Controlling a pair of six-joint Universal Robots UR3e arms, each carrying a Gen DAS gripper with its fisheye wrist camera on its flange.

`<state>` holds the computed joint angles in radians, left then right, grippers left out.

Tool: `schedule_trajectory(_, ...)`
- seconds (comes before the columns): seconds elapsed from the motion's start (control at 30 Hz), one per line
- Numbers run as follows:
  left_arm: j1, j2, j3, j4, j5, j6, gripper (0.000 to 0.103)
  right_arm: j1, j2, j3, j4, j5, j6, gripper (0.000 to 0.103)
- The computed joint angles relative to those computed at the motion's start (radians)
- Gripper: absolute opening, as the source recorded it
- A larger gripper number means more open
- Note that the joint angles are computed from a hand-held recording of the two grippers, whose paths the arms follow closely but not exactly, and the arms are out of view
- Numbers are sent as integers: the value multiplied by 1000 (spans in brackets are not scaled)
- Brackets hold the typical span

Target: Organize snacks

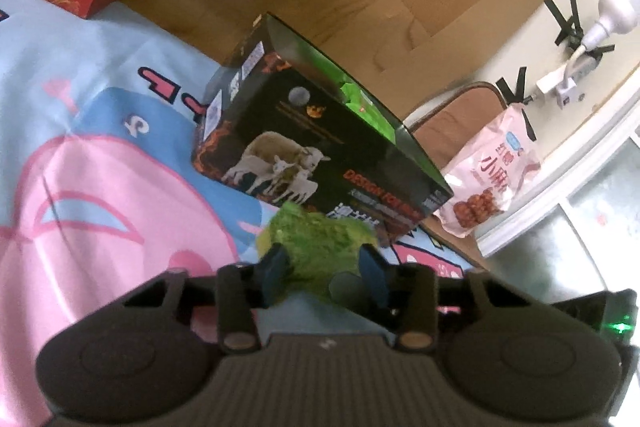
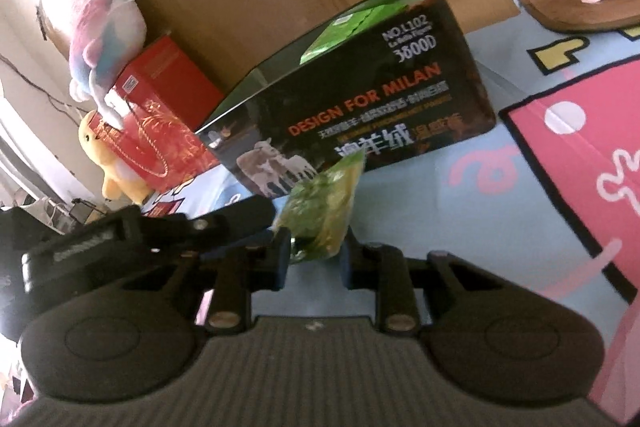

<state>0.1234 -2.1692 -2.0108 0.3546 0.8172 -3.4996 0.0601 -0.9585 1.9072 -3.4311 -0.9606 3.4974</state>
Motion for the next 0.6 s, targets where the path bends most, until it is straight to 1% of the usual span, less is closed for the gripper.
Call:
schedule_trajectory(0.1,21,-11,-4,2,-46,5,31,1,5,-3,-3,7,-8,28)
schedule_trajectory(0.23,49,-19,-4,-23,-88,21,30,-3,11,-3,-11,25,-14,29)
schedule_trajectory(0.4,47,-17,-5,-25,-83,26,29,-20,17,-4,-7,63,-2,29)
schedule_trajectory(0.6,50,-22,3,-27,-92,3,30,-34,23,2,-15,89,25,29)
